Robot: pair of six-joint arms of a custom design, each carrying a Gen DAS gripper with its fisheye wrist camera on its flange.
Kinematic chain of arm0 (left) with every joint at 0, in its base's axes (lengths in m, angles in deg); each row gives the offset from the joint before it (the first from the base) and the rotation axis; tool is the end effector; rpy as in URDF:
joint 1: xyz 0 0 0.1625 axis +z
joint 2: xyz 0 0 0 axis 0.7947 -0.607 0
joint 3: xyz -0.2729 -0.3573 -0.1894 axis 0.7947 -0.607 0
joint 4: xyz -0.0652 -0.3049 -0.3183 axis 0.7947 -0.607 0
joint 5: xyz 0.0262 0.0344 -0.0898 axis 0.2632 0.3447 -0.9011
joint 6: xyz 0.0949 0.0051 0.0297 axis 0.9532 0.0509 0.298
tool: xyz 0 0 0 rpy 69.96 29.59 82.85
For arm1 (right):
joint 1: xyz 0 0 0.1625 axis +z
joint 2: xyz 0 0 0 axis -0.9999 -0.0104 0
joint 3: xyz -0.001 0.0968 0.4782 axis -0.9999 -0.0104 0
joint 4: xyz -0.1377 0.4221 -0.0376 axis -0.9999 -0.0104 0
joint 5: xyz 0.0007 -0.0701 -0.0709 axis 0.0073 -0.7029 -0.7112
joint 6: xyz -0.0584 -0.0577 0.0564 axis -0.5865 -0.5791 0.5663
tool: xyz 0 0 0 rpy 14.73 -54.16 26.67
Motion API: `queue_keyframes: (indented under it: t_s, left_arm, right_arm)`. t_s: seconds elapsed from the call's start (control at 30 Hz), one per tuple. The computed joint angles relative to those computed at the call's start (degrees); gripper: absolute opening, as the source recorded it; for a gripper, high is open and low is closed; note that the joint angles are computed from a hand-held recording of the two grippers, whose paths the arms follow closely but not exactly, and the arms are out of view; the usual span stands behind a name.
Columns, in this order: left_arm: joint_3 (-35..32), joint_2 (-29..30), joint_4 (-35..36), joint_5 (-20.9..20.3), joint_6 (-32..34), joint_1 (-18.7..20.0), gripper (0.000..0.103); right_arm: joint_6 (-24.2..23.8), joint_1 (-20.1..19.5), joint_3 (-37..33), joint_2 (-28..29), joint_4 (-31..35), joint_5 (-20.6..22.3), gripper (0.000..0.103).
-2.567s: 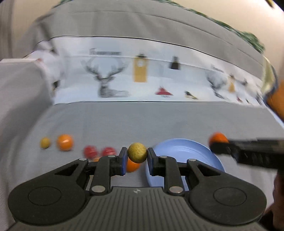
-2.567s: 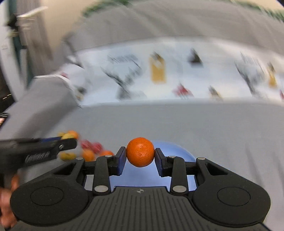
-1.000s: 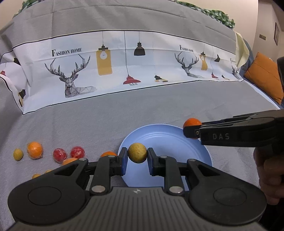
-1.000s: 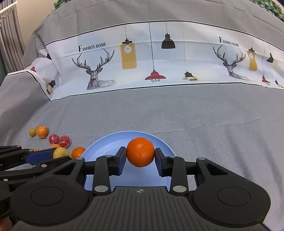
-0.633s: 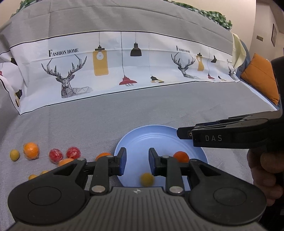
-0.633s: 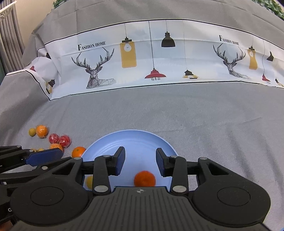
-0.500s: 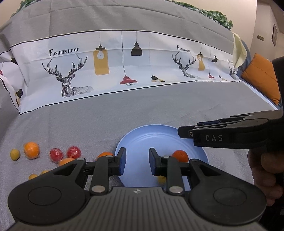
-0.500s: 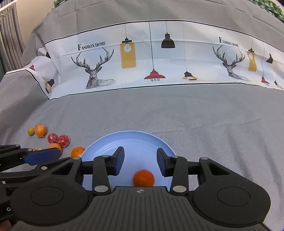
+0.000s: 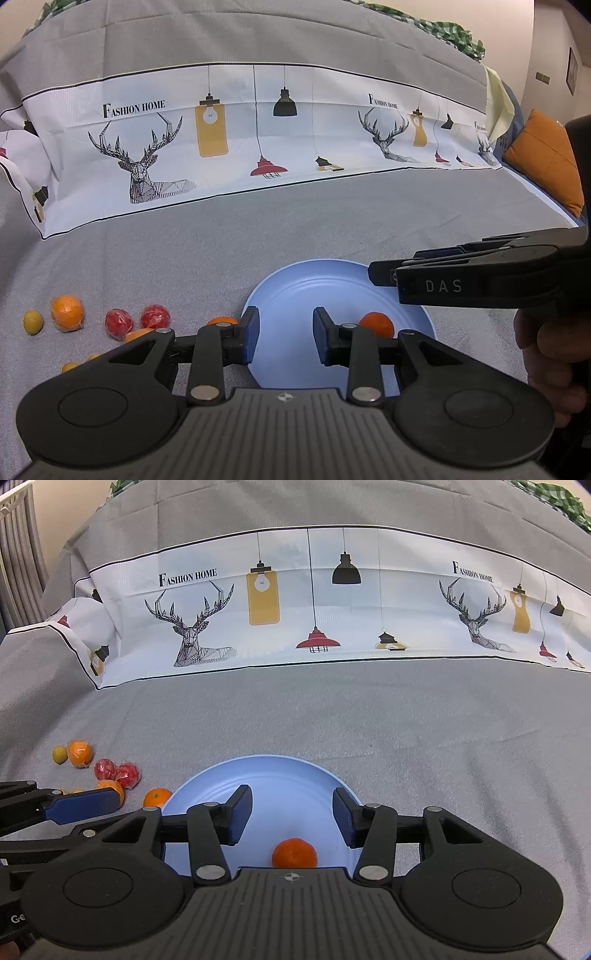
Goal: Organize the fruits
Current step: 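Move both open tools from the plate back to the fruit group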
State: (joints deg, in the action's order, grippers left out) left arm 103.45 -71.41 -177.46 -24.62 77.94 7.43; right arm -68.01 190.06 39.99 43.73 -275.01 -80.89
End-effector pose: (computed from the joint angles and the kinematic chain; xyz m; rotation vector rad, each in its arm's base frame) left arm -0.1145 -0.5402 0.0781 1.1683 2.4190 -0.7225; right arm 0.1592 -0.5028 0.0603 0.0849 -2.1449 1.0657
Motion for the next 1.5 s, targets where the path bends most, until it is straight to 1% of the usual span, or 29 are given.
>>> queue_keyframes:
  t_s: [0.37,0.57,0.73,0.77,0.83,0.87,0.9,0.93,1.0,1.03,1.1,1.17,1.2,1.27,1.3,1.37,1.43,1.5]
  left_arm:
    - [0.0,-0.1,-0.2,-0.9,0.5,0.3,0.035]
    - [0.1,-0.2,-0.1,-0.5,0.1,0.2,0.035]
    - [0.5,-0.5,-1.5,-0.2,-0.7,-0.1,0.034]
    - [0.7,-0.6,-2.1,-0.2,-0.8,-0.2,0.033]
    - [1.0,-1.0,-3.1,-0.2,-1.0,-0.2,0.026]
    - [1.2,-1.4,-3.9,-0.3,-1.1,-0.2,0.018]
    - [1.3,-1.9,-4.6,-0.6,-1.2,-0.1,0.007]
    - [1.2,-2.6,-4.6,-1.2,-1.4,0.1,0.004]
    - [1.1,-4.0,-4.7,-1.4,-1.6,0.4,0.003]
    - [0.6,-4.8,-3.9,-1.3,-1.8,0.6,0.003]
    - [-1.0,-6.3,-0.8,-1.7,-2.8,1.7,0.003]
    - [-3.1,-7.4,2.2,-2.0,-5.3,3.3,0.003]
    - [-4.3,-7.9,4.4,-2.2,-7.8,4.3,0.003]
    - [-7.1,-8.6,10.4,-3.0,-16.1,6.9,0.003]
    - [-8.4,-8.7,13.4,-2.4,-20.9,8.0,0.003]
    - [-10.7,-8.6,17.9,-1.2,-27.4,9.3,0.003]
    - [-12.3,-8.1,20.7,0.1,-31.0,9.9,0.003]
    - [-13.5,-7.4,23.1,2.5,-32.0,9.7,0.004]
  right_arm:
    - [0.2,0.1,-0.3,0.1,0.1,-0.2,0.058]
    - [1.0,0.1,-0.4,0.1,0.6,-0.1,0.068]
    - [2.1,0.1,-0.7,0.3,0.7,-0.2,0.069]
    - [2.0,0.2,-0.9,0.4,0.6,-0.2,0.069]
    - [1.5,0.3,-1.1,0.8,-0.4,-0.3,0.068]
    - [1.1,0.4,-1.2,1.0,-0.7,-0.2,0.068]
    - [0.9,0.4,-1.2,1.0,-0.8,0.0,0.066]
    - [0.9,0.4,-1.1,1.0,-1.0,0.5,0.065]
    - [0.9,0.3,-1.0,1.0,-1.2,1.5,0.049]
    - [0.6,0.4,-1.0,1.1,-1.4,1.9,0.046]
    - [-0.6,0.6,-1.1,1.4,-2.6,2.7,0.033]
    - [-2.1,0.9,-1.2,1.9,-4.0,3.8,0.03]
    - [-2.3,0.9,-1.3,2.0,-4.0,4.5,0.03]
    - [-1.8,0.9,-1.2,1.8,-3.0,6.2,0.03]
    - [-1.6,0.9,-1.2,1.8,-2.6,6.9,0.03]
    - [-1.7,0.9,-1.3,1.7,-0.6,8.9,0.031]
    - [-2.6,1.1,-2.0,1.7,1.8,10.0,0.031]
    - [-4.3,1.2,-2.7,1.8,4.9,11.0,0.031]
